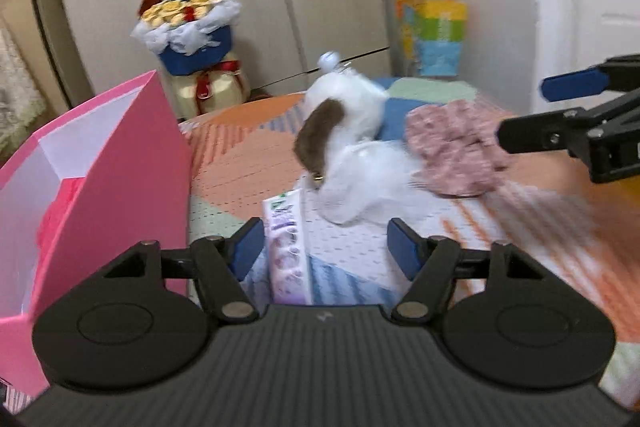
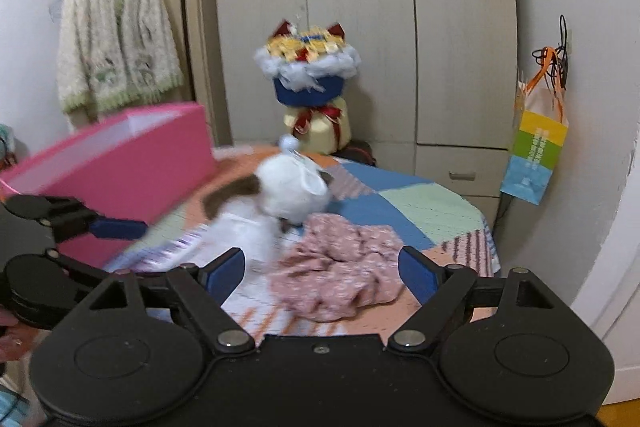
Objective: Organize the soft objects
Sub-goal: 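Grasp the white toothpaste tube with the left tool while the right tool grasps the floral scrunchie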
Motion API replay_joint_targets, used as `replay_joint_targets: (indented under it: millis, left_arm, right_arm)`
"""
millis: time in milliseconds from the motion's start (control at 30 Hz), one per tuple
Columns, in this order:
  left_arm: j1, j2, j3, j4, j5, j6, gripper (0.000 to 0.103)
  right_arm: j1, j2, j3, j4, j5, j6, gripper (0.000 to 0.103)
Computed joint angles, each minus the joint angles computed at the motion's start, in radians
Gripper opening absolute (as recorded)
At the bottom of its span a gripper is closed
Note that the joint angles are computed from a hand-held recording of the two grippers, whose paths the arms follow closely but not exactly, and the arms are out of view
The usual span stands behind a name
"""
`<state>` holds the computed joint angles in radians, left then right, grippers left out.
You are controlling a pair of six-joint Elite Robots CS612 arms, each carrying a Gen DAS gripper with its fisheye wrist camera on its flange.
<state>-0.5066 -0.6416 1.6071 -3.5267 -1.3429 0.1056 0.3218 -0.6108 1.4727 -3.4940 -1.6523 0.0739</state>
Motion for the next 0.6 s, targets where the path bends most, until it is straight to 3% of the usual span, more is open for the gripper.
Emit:
replay_joint_targets:
  millis: [100, 333, 533, 600]
  left_arm:
    - [-0.004, 0.021, -0.029, 0.015, 0.045, 0.007, 0.06]
    - [0.008, 0.032, -0.061, 0.073, 0.017, -0.062, 0.058]
    - [0.01, 0.038, -0.071, 0.083, 0.014, -0.118, 0.059]
    - [0.019, 0.038, -0.073, 0.084, -0.022, -0.167, 0.057]
  right_arm:
    - [-0.008, 0.018, -0.038, 0.069, -0.009, -0.025, 0.087]
    - [-0.035, 0.04, -0.094, 0.176, 0.091, -0.02, 0.088]
    - [-0.04, 0.061, -0.137, 0.239, 0.11, -0.029, 0.092]
    - [-0.042, 0.056, -0.134, 0.249, 0.124, -0.017, 0.091]
